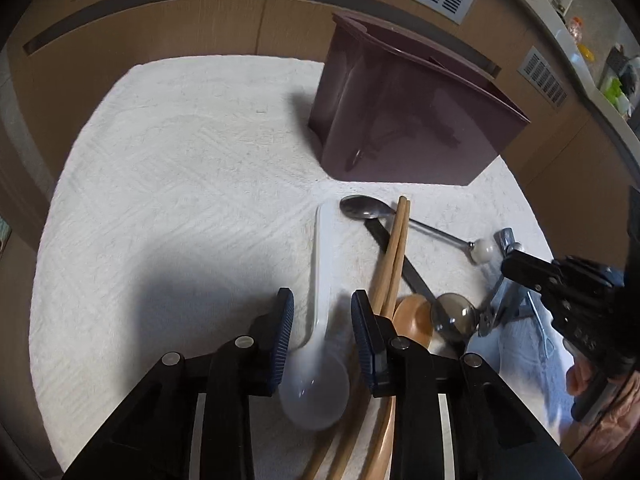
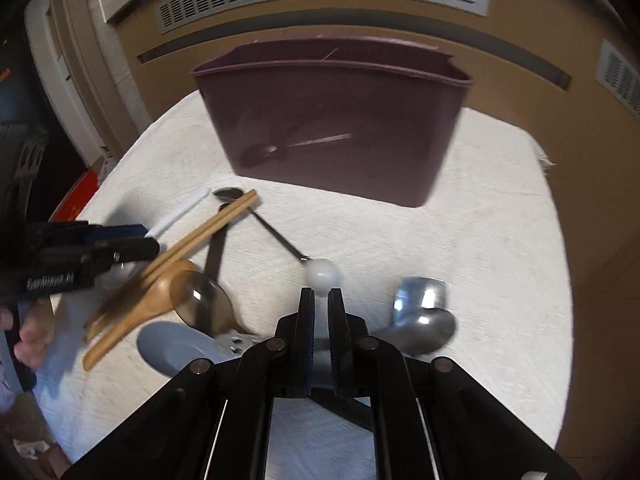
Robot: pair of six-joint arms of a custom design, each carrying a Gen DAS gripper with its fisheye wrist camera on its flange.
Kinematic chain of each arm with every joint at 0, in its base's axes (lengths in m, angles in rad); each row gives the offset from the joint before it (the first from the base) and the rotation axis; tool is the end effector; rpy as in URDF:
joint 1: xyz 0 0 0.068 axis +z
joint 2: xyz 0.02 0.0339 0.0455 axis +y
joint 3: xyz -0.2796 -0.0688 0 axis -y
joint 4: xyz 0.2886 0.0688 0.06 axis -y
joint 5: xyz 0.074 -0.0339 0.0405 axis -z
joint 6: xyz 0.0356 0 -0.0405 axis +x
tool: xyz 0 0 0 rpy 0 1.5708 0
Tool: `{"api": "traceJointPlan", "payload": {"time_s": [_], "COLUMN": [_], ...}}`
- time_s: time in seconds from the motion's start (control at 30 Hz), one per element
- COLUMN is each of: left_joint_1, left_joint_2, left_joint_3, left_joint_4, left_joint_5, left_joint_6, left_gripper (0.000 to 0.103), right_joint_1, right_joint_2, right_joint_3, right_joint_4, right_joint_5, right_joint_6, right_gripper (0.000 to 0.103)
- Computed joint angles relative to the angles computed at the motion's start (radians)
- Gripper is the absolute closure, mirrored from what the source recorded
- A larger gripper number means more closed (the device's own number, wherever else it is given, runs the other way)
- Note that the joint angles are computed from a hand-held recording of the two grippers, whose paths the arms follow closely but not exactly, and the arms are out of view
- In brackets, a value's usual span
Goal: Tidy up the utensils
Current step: 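Grasp the white plastic spoon with the left tool while the right tool grasps the ball-handled metal spoon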
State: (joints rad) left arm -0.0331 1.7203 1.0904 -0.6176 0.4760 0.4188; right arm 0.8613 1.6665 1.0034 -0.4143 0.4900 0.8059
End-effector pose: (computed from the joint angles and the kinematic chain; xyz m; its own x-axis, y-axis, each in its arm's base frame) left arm 0.3630 -0.0283 0.1683 -0.7946 0.3880 -0.4669 0.5452 0.7944 -0.2677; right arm 0.2479 0.2630 0.1686 -0.7755 0.0740 -0.6270 0.0509 0.9972 0.0547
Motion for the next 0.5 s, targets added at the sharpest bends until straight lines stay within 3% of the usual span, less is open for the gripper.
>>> {"api": "traceJointPlan", "payload": {"time_s": [0.03, 0.07, 0.1, 0.17, 0.23, 0.27, 0.3, 0.43, 0.5], "left_joint_1": [-0.009, -0.019, -0.028, -0.042, -0.054, -0.058, -0.052, 0.026, 0.066], "left_joint_2": [0.022, 0.039, 0.051, 0.054, 0.020, -0.005, -0.025, -0.109, -0.147], "left_joint_3": [0.032, 0.064, 0.084, 0.101, 0.053, 0.018, -0.012, -0.124, -0.168], "left_joint_4": [-0.036, -0.077, -0.101, -0.129, -0.061, -0.012, 0.028, 0.173, 0.216], "left_joint_5": [-0.005, -0.016, -0.027, -0.048, -0.086, -0.105, -0.101, -0.016, 0.045], "left_joint_6": [0.003, 0.014, 0.022, 0.035, 0.034, 0.025, 0.015, -0.088, -0.144], "left_gripper": [0.073, 0.073, 0.073, 0.073, 0.082, 0.091, 0.092, 0.092, 0.092], "right_joint_1": [0.007, 0.013, 0.020, 0.039, 0.053, 0.055, 0.054, 0.030, 0.008], "right_joint_2": [-0.015, -0.015, -0.015, -0.006, 0.023, 0.044, 0.054, 0.010, -0.048], "right_joint_3": [-0.015, -0.013, -0.010, 0.006, 0.046, 0.074, 0.090, 0.046, -0.044], "right_joint_4": [0.001, -0.009, -0.019, -0.034, -0.068, -0.094, -0.102, -0.034, 0.107], "right_joint_5": [0.015, 0.030, 0.045, 0.098, 0.160, 0.178, 0.184, 0.115, 0.026], "right_joint_6": [0.002, 0.002, 0.001, -0.004, -0.018, -0.037, -0.065, -0.100, -0.111], "right_gripper": [0.092, 0.081, 0.059, 0.031, 0.022, 0.011, 0.004, 0.001, 0.002]}}
